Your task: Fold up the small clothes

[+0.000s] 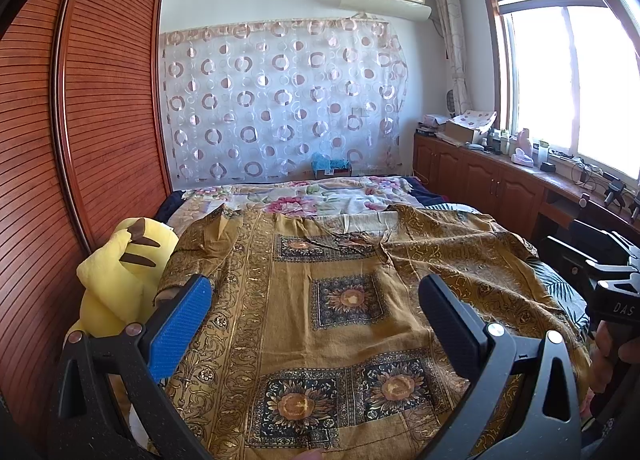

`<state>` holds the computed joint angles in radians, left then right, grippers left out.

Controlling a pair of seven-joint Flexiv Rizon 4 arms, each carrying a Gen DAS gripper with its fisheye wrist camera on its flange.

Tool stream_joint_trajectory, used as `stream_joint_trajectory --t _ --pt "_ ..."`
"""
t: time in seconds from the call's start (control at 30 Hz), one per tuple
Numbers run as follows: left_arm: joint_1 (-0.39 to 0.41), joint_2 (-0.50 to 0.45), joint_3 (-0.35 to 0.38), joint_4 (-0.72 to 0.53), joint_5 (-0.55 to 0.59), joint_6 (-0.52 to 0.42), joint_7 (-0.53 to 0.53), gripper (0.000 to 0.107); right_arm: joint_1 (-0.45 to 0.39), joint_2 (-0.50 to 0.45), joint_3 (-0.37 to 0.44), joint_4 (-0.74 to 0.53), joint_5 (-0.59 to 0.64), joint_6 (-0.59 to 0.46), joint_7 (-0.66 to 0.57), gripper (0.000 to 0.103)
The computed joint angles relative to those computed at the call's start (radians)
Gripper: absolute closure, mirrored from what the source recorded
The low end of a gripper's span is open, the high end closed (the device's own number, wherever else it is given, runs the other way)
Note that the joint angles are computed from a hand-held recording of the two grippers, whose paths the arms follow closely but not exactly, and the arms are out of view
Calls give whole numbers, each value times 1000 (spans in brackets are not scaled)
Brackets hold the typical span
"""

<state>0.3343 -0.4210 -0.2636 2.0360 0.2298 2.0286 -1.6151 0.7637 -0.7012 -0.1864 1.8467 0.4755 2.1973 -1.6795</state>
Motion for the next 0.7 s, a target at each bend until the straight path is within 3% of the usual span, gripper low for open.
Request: stream_joint_trajectory --t 0.1,0.2,0.47,0.57,0.7 --pt "32 14 -34 -1 9 -34 -11 4 -8 -4 8 -3 -9 -2 5 0" --pt "8 11 -14 -10 -22 -55 6 4 -21 -13 13 -13 -26 -11 15 0" --pt "9 -89 -8 -71 -64 -53 46 4 -46 -56 22 -55 -71 -4 43 0" --pt "-15 -122 22 -108 -103 -73 74 4 -38 -80 3 -85 -75 -24 43 0" --pt "14 -173 -7 -161 -136 -143 122 4 -6 -114 -54 -141 -71 -78 44 0"
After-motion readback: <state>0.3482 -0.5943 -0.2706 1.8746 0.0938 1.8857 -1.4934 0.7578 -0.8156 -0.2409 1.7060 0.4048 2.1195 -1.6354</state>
